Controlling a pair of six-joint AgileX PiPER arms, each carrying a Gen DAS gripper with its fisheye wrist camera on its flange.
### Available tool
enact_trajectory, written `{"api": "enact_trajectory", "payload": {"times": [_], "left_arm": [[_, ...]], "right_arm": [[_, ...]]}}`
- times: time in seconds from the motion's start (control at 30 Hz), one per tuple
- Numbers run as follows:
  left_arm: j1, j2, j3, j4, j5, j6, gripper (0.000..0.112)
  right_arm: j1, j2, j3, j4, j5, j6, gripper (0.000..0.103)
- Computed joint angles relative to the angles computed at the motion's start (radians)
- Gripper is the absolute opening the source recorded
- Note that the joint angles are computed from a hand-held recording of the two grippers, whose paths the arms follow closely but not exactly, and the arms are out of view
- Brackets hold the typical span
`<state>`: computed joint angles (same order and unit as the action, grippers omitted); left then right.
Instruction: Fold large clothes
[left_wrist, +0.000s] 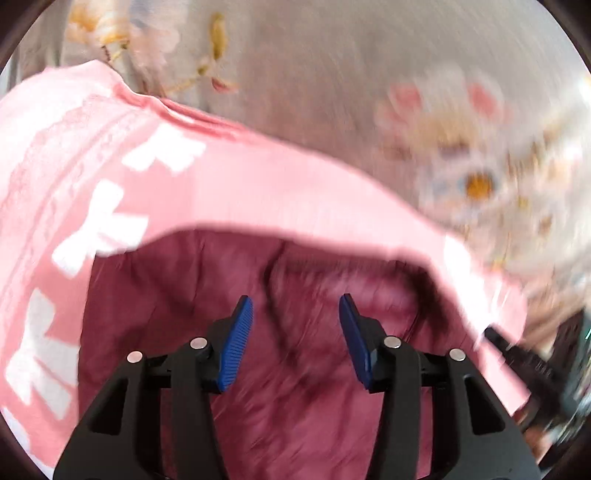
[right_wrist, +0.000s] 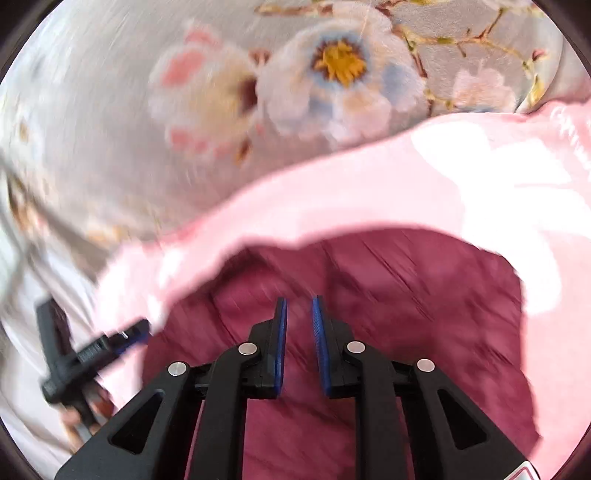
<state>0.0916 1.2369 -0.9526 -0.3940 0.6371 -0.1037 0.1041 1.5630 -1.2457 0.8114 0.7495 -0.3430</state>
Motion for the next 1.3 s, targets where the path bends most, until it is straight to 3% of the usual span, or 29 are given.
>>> {"api": "enact_trajectory", "payload": {"times": [0.17, 0.23, 0.33, 0.47, 0.53, 0.57, 0.67, 0.8, 0.9, 1.0, 1.13, 1.23, 1.3], "left_arm": [[-0.016, 0.255, -0.258, 0.042, 0.04, -0.257, 0.047], [-0.02, 0.329, -0.289, -0.001, 0.051, -0.268, 0.047], [-0.011, 0.381, -0.284, -0.088, 0.102, -0.166, 0.046], [-0.053, 0.376, -0.255, 0.053, 0.142, -0.111, 0.045], [-0.09, 0.374, -0.234, 0.175, 0.142, -0.165, 0.045], [-0.103, 0.377, -0.219, 0.216, 0.126, -0.184, 0.045], [-0.105, 0.352, -0.157, 0.196, 0.059, -0.164, 0.045], [-0.102, 0.194, -0.072, 0.059, 0.042, 0.002, 0.046], [-0.141, 0.143, -0.097, 0.226, 0.019, -0.153, 0.046], [-0.146, 0.218, -0.176, 0.293, 0.008, -0.251, 0.053], [-0.156, 0.353, -0.214, 0.371, 0.027, -0.318, 0.052], [-0.15, 0.37, -0.13, 0.362, -0.06, -0.276, 0.055], [-0.18, 0.354, -0.068, 0.445, -0.132, -0.305, 0.055]], "right_arm": [[0.124, 0.212, -0.272, -0.192, -0.089, 0.408, 0.017], [0.177, 0.278, -0.351, -0.319, -0.092, 0.538, 0.017], [0.243, 0.399, -0.499, -0.441, 0.072, 0.541, 0.015], [0.312, 0.33, -0.367, -0.653, 0.068, 0.496, 0.015], [0.316, 0.311, -0.31, -0.725, 0.053, 0.505, 0.004], [0.31, 0.306, -0.287, -0.734, 0.04, 0.503, 0.004], [0.278, 0.277, -0.23, -0.643, 0.004, 0.439, 0.004], [0.276, 0.16, -0.119, -0.577, -0.048, 0.341, 0.007], [0.28, 0.109, -0.091, -0.573, -0.091, 0.333, 0.008], [0.292, 0.166, -0.191, -0.621, -0.092, 0.397, 0.011], [0.312, 0.289, -0.274, -0.715, -0.023, 0.45, 0.008], [0.327, 0.284, -0.192, -0.793, -0.103, 0.457, 0.002], [0.329, 0.271, -0.143, -0.807, -0.159, 0.438, 0.001]]}}
